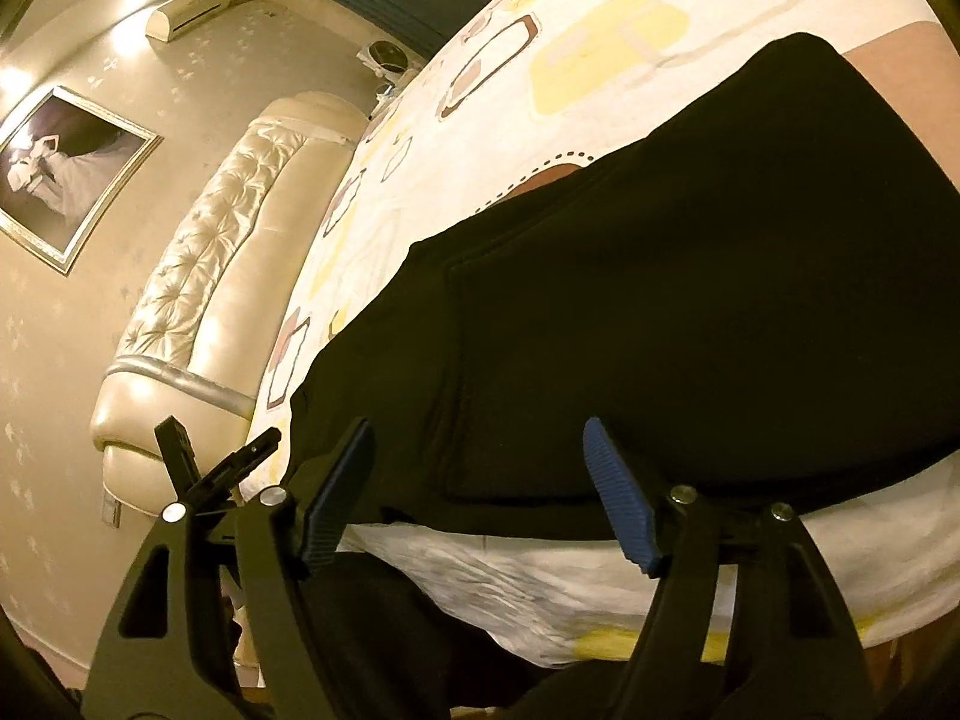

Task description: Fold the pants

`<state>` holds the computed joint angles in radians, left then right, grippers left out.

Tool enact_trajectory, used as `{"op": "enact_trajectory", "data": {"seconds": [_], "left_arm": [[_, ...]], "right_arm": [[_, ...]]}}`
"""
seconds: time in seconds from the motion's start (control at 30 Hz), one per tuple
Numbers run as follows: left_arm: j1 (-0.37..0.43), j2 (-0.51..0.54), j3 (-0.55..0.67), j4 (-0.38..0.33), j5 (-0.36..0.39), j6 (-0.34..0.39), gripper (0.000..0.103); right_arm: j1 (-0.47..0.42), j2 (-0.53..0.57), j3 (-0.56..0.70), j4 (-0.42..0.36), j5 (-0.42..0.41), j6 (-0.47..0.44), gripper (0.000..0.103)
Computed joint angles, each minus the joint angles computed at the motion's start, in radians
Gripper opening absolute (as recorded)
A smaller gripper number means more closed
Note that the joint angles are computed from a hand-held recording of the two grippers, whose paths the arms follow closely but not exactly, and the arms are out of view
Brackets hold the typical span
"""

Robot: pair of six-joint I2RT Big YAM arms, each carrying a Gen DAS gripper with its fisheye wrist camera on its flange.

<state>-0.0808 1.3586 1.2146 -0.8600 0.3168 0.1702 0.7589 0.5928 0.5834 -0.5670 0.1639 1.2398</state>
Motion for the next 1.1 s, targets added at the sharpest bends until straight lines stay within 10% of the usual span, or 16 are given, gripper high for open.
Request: {"op": "enact_trajectory", "data": {"seconds": [0.43,0.63,0.73,1.1], "left_arm": [[0.17,0.229,0.187,-0.202,0.243,-0.02,0.079],[0.15,0.261,0.202,-0.186,0.274,-0.021,0.078],[0.133,0.299,0.24,-0.264,0.332,0.018,0.056],[0.123,0.304,0.25,-0.299,0.316,0.101,0.046]], "right_arm": [[0.013,0.015,0.01,-0.006,0.01,-0.017,0.082],[0.014,0.015,0.007,0.001,0.012,-0.013,0.083],[0.019,0.02,0.008,0.003,0.019,-0.014,0.083],[0.026,0.027,0.004,0.021,0.026,-0.002,0.084]]}}
